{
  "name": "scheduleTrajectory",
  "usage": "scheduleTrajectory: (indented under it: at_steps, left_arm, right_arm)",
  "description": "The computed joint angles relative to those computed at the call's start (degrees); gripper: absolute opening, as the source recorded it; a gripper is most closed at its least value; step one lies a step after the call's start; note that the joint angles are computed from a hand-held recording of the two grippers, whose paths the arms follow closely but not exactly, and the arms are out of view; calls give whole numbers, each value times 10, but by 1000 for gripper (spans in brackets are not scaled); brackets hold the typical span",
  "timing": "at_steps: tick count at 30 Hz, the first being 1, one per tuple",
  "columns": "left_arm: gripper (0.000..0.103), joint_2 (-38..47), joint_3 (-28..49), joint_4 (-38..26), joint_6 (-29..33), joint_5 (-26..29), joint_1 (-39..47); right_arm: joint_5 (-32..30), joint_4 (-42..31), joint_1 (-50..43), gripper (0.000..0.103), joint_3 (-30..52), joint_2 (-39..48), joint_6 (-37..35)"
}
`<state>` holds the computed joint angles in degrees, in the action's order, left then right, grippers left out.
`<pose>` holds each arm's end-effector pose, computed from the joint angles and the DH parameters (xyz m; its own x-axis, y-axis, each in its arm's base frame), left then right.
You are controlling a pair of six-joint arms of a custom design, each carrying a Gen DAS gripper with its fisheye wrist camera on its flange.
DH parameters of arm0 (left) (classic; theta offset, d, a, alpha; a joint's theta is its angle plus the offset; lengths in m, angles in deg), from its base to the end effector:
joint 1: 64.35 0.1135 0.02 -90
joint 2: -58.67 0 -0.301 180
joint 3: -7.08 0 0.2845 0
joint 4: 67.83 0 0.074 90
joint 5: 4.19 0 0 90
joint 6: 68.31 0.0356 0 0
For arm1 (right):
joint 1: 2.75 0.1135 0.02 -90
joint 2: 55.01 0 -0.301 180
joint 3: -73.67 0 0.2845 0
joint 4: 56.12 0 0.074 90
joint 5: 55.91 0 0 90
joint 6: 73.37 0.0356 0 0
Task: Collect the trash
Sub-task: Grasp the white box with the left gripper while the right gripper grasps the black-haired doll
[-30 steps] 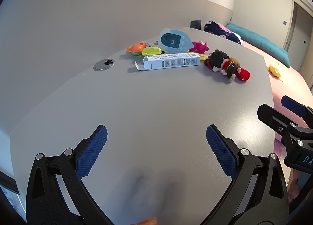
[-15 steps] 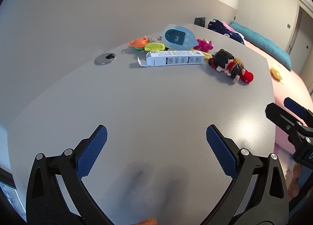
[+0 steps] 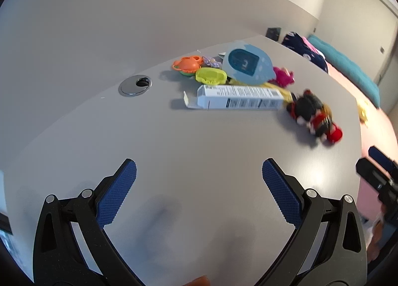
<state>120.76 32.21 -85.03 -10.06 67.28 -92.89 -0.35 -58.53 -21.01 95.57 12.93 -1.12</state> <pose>0.1543 -0.0711 0.1211 -0.7579 -0.1557 -0.6335 -0.1285 0.9877 -0.0890 0.1706 -0.0351 0.1103 -0.6470 -0.0513 -0.7607 -0.3098 0.9293 0.2009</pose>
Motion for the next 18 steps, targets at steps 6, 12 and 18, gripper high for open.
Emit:
scheduleTrajectory:
  at_steps: [6,12,18]
  left_arm:
    - [98,99,57,38,-9,17,31]
    - [98,209,125,61,-37,62,64]
    - [98,286,192,51,-107,71,71]
  right_arm:
    - [24,35,38,99,53,85,-10]
    - [53,53,76,93,110,177,-24]
    - [87,64,105,81,163,250,-25]
